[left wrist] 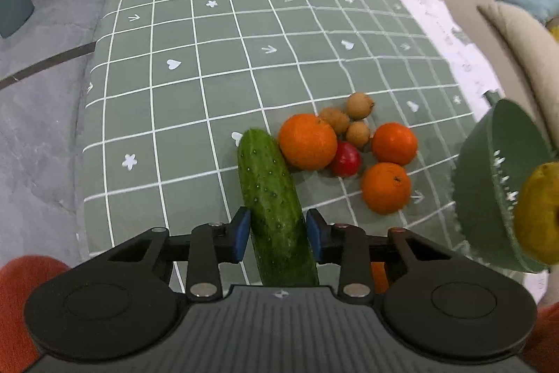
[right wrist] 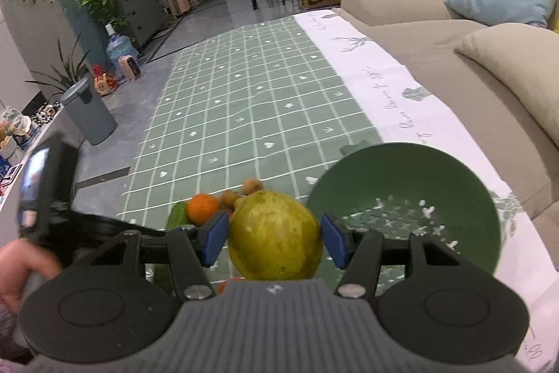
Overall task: Organize fruits
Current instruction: 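Carry the pear with the right tool to the colander while the left tool grasps the cucumber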
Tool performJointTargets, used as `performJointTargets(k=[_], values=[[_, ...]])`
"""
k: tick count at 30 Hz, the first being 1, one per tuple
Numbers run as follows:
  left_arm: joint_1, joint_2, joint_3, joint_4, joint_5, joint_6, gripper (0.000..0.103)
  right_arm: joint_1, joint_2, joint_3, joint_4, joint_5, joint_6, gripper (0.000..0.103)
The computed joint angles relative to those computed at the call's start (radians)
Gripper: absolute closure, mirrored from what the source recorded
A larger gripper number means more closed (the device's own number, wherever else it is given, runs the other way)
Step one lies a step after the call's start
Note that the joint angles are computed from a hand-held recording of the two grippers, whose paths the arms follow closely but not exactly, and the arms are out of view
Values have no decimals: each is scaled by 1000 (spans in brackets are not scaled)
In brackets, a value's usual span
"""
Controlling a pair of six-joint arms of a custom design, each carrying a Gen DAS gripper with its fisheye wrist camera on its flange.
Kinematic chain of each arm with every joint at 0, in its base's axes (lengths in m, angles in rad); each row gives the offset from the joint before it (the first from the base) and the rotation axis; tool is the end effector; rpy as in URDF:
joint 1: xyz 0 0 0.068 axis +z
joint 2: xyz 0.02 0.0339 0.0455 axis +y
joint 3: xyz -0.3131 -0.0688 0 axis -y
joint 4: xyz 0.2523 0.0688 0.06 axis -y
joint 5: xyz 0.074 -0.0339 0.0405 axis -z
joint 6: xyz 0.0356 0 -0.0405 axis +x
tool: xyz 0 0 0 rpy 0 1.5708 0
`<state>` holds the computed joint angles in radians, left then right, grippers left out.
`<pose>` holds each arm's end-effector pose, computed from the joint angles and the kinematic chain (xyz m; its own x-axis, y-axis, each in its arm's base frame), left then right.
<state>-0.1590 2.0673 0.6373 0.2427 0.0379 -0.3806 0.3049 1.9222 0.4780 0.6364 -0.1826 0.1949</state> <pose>0.3009 -0.0496 0.0458 -0.9141 -0.2294 -0.3343 -0.1803 0.9685 -0.1716 0.2790 0.0946 0.0860 -0.7567 -0.0385 -0.6526 -0.2735 0.9253 0.2626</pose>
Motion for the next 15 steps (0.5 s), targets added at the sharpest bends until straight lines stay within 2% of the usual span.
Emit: performJointTargets(k=[8, 12, 15], values=[[-2, -119, -74, -3, 38, 7, 67, -73, 3, -4, -46, -13, -29, 48], [8, -139, -90, -14, 92, 0, 67, -111, 4, -16, -49, -40, -41, 48], [-16, -128, -89, -14, 76, 11, 67, -145, 8, -16, -69, -63, -36, 48]])
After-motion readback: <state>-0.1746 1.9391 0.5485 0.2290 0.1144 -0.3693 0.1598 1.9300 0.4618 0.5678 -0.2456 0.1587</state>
